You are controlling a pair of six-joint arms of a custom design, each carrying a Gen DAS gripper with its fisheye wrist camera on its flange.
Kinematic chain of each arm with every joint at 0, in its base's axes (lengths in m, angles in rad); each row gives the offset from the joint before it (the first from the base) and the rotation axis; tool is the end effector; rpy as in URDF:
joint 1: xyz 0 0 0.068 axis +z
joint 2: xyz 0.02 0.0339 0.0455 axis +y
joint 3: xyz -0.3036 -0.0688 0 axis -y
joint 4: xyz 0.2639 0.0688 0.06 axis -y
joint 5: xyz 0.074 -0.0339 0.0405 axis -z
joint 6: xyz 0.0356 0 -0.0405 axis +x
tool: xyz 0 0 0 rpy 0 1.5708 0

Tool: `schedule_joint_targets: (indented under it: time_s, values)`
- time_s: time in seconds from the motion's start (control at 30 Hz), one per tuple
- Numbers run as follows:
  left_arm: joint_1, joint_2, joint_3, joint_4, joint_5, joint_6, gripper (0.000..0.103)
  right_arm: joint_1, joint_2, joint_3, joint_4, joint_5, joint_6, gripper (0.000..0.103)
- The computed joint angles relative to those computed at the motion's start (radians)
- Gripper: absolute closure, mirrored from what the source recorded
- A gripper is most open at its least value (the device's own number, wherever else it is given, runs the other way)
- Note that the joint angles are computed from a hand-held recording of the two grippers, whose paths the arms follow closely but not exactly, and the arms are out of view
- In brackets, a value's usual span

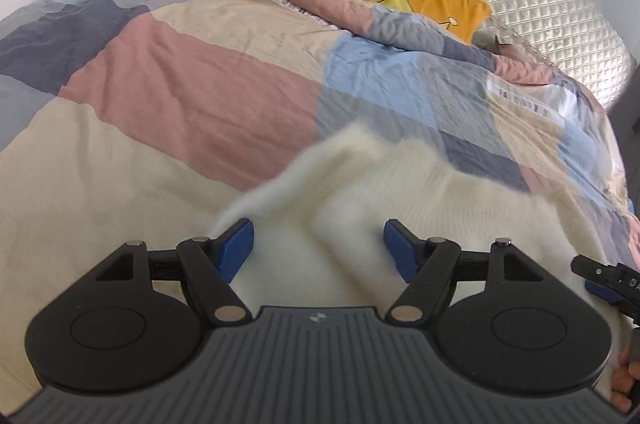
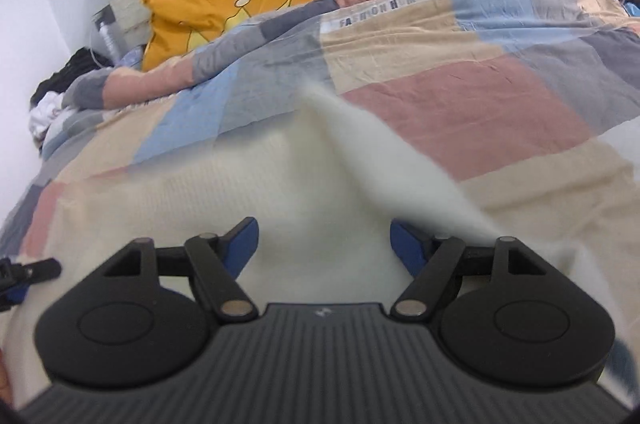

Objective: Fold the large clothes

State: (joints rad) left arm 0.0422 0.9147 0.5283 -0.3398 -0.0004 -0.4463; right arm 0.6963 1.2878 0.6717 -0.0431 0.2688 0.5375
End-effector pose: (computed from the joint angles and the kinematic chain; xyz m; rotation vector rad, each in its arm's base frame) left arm 0.1836 0.0078 0.2374 -0.5578 2.2374 -0.2075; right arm 0.2139 0.1665 0.2352 -0.0295 2.2295 0.3856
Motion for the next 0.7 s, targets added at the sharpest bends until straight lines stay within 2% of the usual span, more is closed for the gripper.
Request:
schedule_joint_targets:
  time_s: [0.27,0.7]
  values:
    - [-0.009,0.007,-0.002,0.014,-0.017,0.011,0.027,0.004,-0.008,0.005,-0.015,0.000,0.008,0.029]
    - [-0.100,-0.062,-0.007,-0.076,-0.105,-0.015,0.027,0.061,-0.118,-0.009,-0.093,0.149,0.006,0.029]
